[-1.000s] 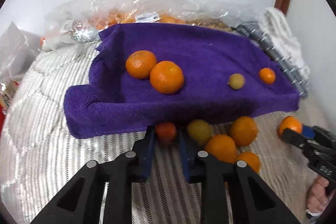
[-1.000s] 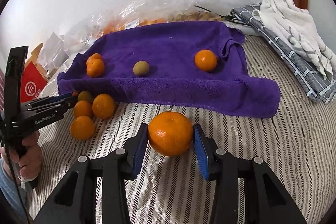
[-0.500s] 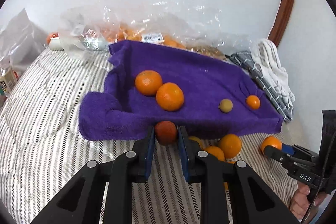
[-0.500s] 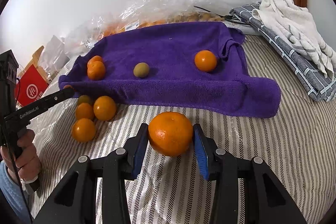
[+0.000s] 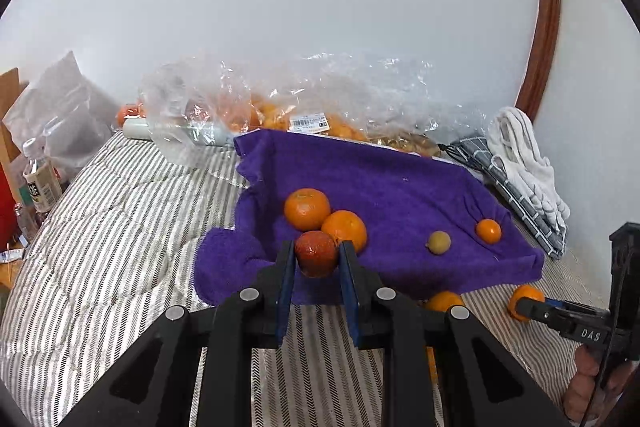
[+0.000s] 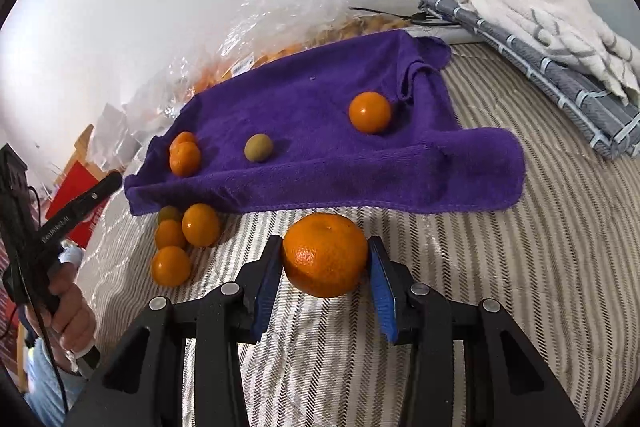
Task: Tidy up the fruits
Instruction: 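Carry the red fruit and the orange over the purple towel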
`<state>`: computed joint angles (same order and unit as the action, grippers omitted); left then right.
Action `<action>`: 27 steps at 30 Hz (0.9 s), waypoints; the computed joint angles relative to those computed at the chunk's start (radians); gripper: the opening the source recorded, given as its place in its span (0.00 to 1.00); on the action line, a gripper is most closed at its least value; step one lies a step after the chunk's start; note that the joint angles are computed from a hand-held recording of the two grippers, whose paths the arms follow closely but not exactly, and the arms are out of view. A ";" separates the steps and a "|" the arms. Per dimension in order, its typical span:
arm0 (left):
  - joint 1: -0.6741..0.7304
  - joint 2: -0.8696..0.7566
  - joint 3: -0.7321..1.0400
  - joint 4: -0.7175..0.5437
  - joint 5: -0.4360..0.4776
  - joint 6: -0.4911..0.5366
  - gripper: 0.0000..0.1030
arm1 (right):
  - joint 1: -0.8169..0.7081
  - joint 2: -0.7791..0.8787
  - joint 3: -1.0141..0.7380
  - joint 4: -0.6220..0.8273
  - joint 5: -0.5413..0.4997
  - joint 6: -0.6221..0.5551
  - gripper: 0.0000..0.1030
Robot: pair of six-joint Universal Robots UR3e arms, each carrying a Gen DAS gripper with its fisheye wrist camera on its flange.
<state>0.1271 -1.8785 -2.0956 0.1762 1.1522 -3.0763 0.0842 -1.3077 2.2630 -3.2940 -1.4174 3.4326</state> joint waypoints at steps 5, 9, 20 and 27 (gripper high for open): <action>0.020 0.009 0.008 -0.028 -0.030 -0.027 0.20 | 0.075 -0.017 -0.038 0.074 -0.118 -0.007 0.41; 0.016 0.021 -0.013 0.026 0.018 -0.031 0.20 | 0.111 -0.084 -0.026 0.119 -0.172 -0.021 0.41; 0.062 0.188 0.016 -0.145 0.072 -0.002 0.20 | 0.060 -0.214 -0.142 0.245 -0.200 -0.077 0.41; -0.009 0.101 0.222 -0.219 0.117 -0.077 0.20 | 0.060 -0.048 -0.387 0.259 -0.146 -0.069 0.41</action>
